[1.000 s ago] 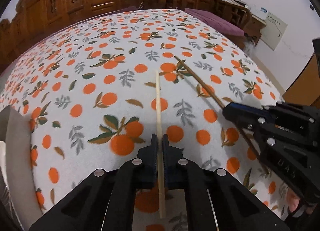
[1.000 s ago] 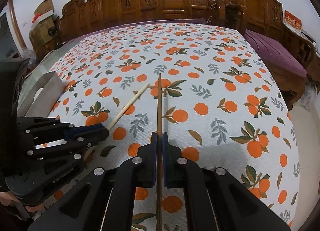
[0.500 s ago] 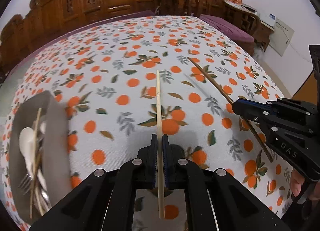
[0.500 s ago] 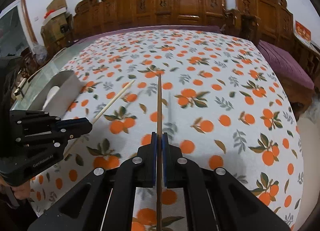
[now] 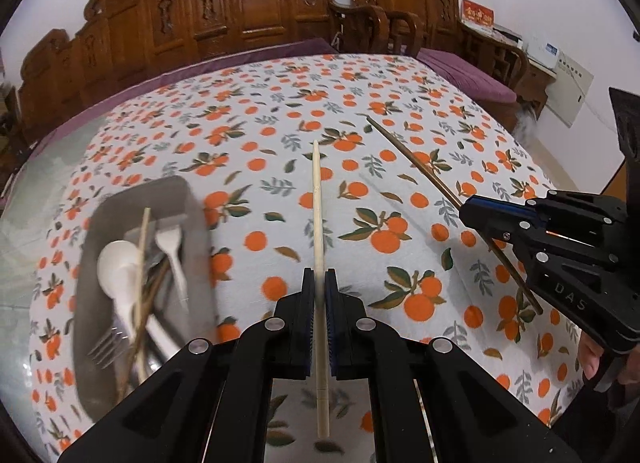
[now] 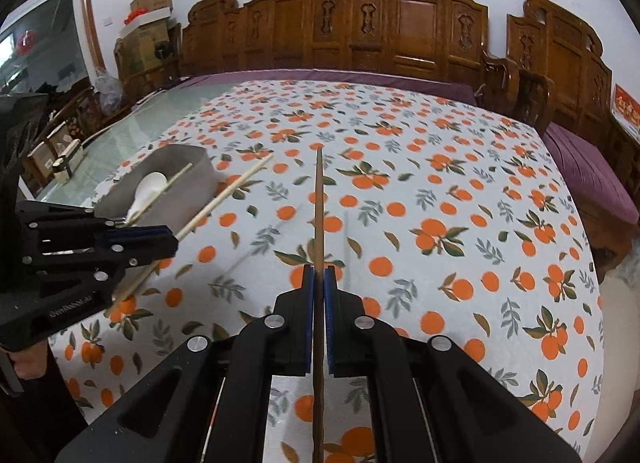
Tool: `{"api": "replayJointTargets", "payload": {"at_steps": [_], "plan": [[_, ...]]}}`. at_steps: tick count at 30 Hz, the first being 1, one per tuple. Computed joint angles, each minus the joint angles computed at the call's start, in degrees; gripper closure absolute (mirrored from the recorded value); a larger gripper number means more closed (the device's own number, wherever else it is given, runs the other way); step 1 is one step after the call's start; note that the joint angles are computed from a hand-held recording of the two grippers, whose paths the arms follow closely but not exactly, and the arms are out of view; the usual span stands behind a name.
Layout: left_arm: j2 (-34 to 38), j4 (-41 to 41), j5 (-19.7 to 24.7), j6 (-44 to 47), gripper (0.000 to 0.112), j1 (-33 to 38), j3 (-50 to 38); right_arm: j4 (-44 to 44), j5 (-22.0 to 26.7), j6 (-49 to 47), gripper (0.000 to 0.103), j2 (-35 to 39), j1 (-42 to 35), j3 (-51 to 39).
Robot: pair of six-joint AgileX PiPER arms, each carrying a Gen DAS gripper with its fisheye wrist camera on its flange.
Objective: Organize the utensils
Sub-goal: 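Lift the wooden chopstick and carry it over the grey tray with the right gripper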
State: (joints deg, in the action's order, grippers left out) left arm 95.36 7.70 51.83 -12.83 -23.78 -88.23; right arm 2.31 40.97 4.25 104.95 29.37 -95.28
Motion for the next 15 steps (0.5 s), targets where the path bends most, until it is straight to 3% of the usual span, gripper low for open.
{"api": "replayJointTargets", "payload": {"at_steps": [15], "plan": [[-11.1,-4.4,2.3,7.9,0.108,10.5,3.7,-2.4,2.6,4.8,0.097,-0.3,4.7,-5.0]]}}
